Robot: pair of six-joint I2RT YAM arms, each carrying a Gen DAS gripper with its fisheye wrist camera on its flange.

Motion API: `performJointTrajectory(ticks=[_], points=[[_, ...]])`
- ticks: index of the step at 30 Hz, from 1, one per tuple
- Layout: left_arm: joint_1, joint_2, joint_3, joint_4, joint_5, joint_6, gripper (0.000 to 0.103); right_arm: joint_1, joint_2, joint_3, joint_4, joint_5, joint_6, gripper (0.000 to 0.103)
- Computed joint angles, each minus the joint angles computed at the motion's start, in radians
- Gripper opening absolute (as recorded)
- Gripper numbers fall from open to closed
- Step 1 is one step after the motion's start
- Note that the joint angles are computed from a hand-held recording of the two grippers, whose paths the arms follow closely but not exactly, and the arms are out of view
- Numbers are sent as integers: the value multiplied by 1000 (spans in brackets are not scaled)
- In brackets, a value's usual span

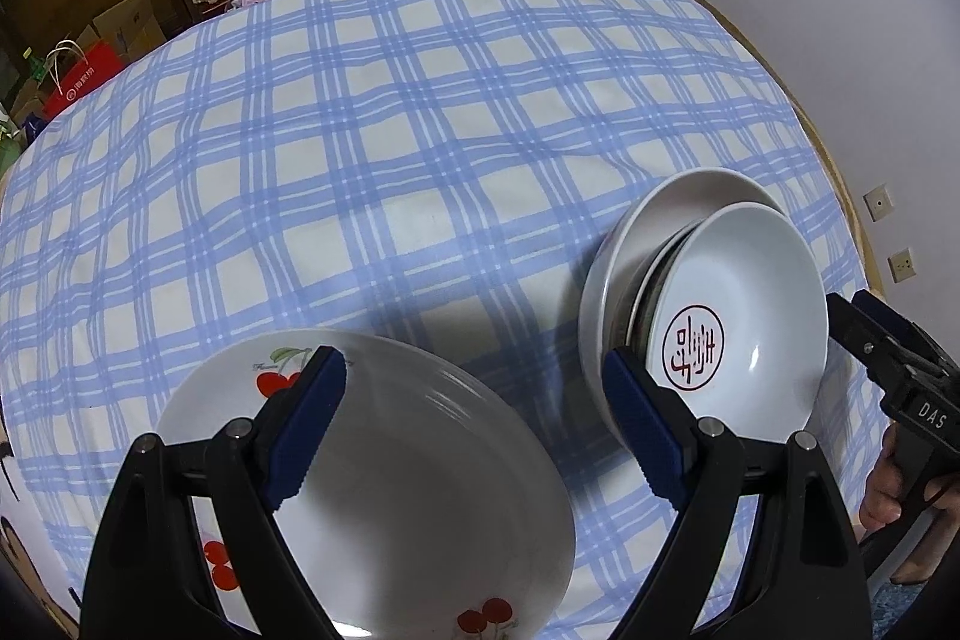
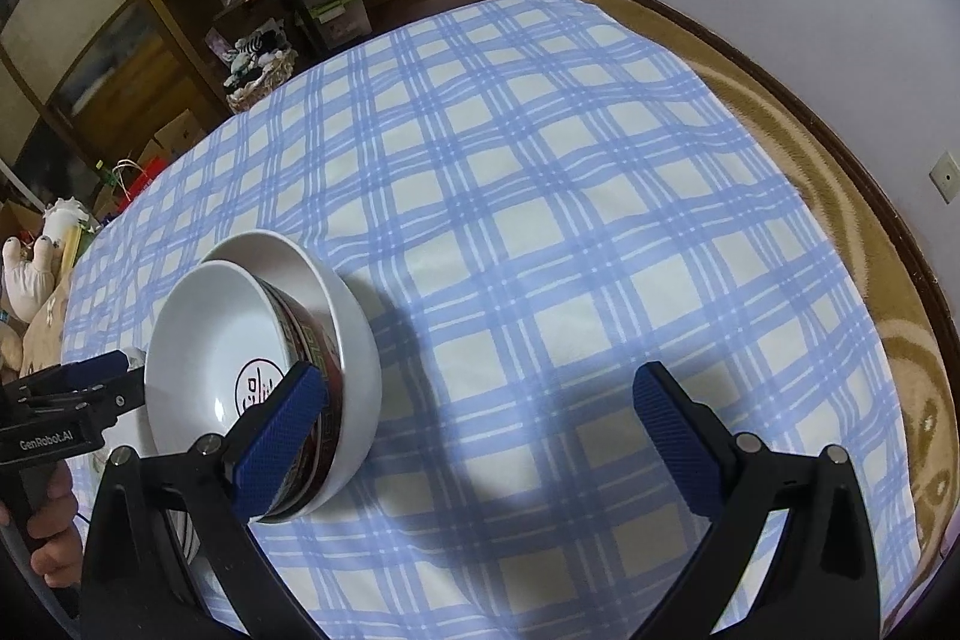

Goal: Organize plates and bowls
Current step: 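Close the left gripper on the bowl stack rim while the right gripper grips it too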

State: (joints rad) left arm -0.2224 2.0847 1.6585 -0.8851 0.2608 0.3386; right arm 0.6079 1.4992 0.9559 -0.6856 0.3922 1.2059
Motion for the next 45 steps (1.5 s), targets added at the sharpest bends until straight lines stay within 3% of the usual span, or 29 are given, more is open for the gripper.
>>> performJointTrajectory(ticks=[27,45], points=[[9,104,153,-130,38,-60,86,-42,-4,-52,84,-87,6,103],[9,109,157,-104,35,-76,87,-47,-1,-54,89,-89,17,103]])
